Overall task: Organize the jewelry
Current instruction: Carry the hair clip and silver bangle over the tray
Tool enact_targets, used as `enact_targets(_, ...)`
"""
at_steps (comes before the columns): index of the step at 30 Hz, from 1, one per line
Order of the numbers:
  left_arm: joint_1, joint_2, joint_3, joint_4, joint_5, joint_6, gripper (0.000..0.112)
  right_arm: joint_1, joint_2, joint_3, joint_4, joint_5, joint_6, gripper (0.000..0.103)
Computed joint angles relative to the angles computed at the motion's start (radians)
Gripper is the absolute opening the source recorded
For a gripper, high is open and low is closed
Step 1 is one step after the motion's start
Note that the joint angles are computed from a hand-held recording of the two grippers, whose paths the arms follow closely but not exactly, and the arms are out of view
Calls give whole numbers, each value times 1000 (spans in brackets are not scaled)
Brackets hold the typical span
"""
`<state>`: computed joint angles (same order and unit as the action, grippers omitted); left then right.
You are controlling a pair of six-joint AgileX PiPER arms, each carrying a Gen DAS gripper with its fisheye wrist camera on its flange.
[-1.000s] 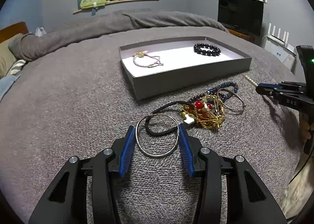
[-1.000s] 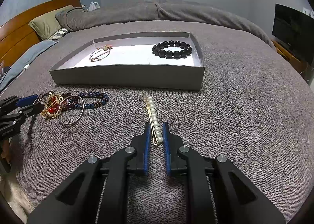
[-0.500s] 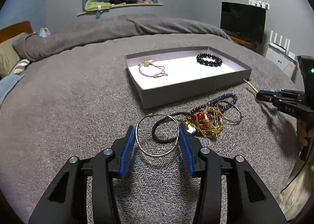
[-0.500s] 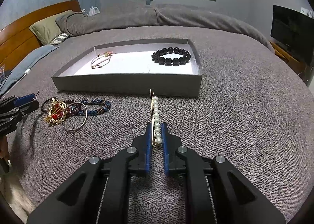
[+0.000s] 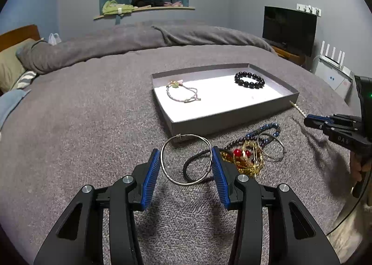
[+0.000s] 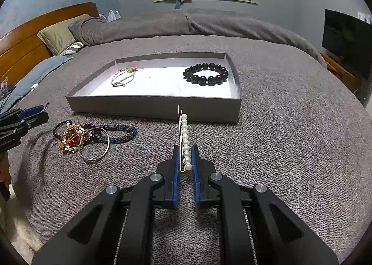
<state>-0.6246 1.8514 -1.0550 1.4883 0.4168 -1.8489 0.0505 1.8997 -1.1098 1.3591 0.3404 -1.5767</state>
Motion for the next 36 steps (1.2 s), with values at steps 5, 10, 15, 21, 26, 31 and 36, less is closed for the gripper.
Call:
enact_targets(5, -4, 6, -27, -20, 0, 40, 46, 2, -8, 3, 26, 17, -32, 10)
enact_targets(10, 6, 18, -78, -82, -11, 126, 46, 0, -19, -31, -5, 39, 20, 10)
enact_targets(15, 14, 46, -174, -173, 8, 269, 46, 1, -14, -119, -68, 41, 119, 10)
enact_targets(21, 52, 96, -315, -292, 7, 432, 46, 13, 45, -300, -268, 32, 362, 10)
enact_targets(26, 95, 167, -460, -465, -7, 618, 46, 14, 137, -487, -461, 68, 613, 10)
enact_targets(31, 135, 262, -611, -723, -7, 876, 46, 20, 251, -650, -602, 134, 807, 10)
enact_targets(36, 155, 324, -654, -818, 5, 977, 46, 30, 319, -708, -713, 168, 888, 10)
